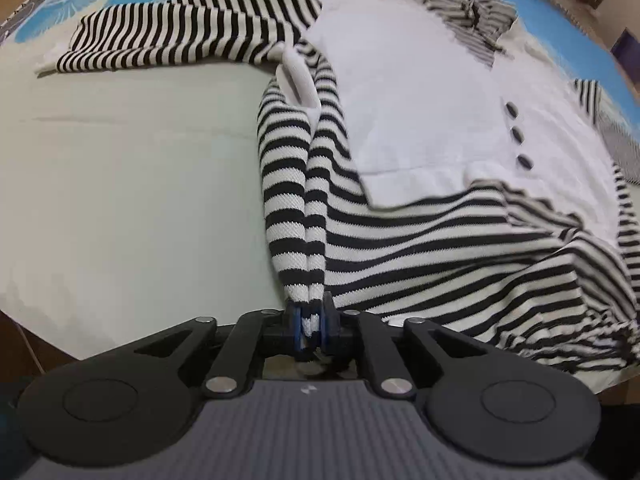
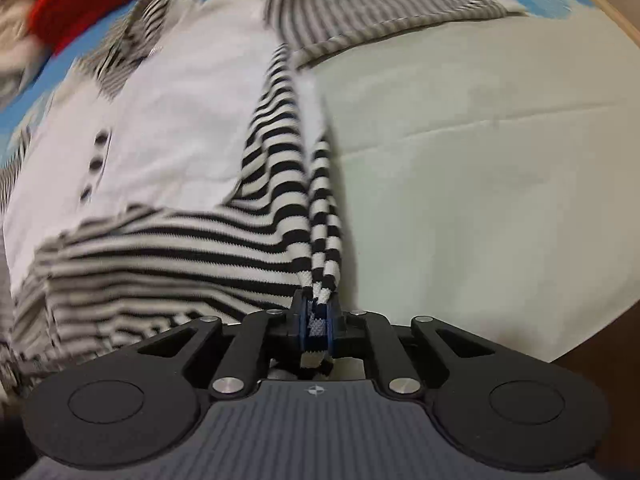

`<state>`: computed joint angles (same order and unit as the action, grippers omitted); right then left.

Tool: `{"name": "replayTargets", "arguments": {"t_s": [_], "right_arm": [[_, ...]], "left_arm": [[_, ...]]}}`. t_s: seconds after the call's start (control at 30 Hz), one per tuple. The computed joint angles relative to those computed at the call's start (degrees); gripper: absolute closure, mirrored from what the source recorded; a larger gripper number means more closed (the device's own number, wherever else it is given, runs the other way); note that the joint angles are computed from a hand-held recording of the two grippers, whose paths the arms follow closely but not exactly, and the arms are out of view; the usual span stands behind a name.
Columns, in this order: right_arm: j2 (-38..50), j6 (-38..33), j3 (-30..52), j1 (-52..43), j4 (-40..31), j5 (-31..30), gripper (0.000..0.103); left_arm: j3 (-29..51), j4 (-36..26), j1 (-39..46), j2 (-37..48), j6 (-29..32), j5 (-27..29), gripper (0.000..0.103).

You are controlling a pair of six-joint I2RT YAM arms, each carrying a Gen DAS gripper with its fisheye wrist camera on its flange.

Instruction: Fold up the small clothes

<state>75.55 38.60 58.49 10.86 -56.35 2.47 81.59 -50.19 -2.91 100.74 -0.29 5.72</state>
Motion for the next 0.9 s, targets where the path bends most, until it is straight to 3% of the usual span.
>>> {"name": "replayTargets", "arguments": {"t_s": [0.03, 0.07, 0.17, 0.27, 0.37, 0.53, 0.6, 0.67, 0.8, 0.9], "right_arm": [[0.05, 0.4, 0.46, 0.91, -0.61, 1.15, 0.087], [0.26, 0.98, 1.4, 0.89, -1.02, 1.68, 0.077], [-0.71, 2.7, 2.09, 0.04, -0.41, 2.67, 0.067], [0.63, 1.77, 2.74, 0.03, -0.83, 2.23, 0.066], [4.05, -0.33, 3.52, 1.22, -4.03, 2.53, 0.064], [1.23, 1.19, 5.18, 3.67, -3.11, 8.92, 0.059], [3.96, -0.58, 6.64, 4.29, -5.72, 8.23, 0.051], [6.86, -1.65, 7.86, 5.06, -8.1, 6.95, 0.051], [3.35, -0.17, 11.14, 8.35, -6.43, 17.0, 0.051], [-0.56, 0.38, 11.93, 8.84, -2.78, 19.47, 0.048]], "left_arm": [[-0.34, 0.6, 0.05, -0.93, -0.45, 0.53, 0.088], [-1.42, 1.75, -0.09, -2.29, -0.87, 0.93, 0.082], [-2.94, 4.66, -0.39, -4.95, -0.48, 3.27, 0.06], [-4.17, 6.0, -2.52, -4.88, 1.28, 0.88, 0.059], [-2.15, 1.58, -5.22, -0.02, 3.78, -9.23, 0.056], [-5.49, 7.14, -5.94, -4.85, 4.49, -8.52, 0.056], [-2.6, 2.76, -6.54, -2.15, 4.21, -10.51, 0.056], [-0.77, -0.6, -6.27, -0.73, 3.12, -10.03, 0.056], [-3.07, 4.01, -5.95, -8.76, 1.29, -7.41, 0.055], [-1.11, 4.55, -6.04, -13.65, -1.84, -5.34, 0.049]]}}
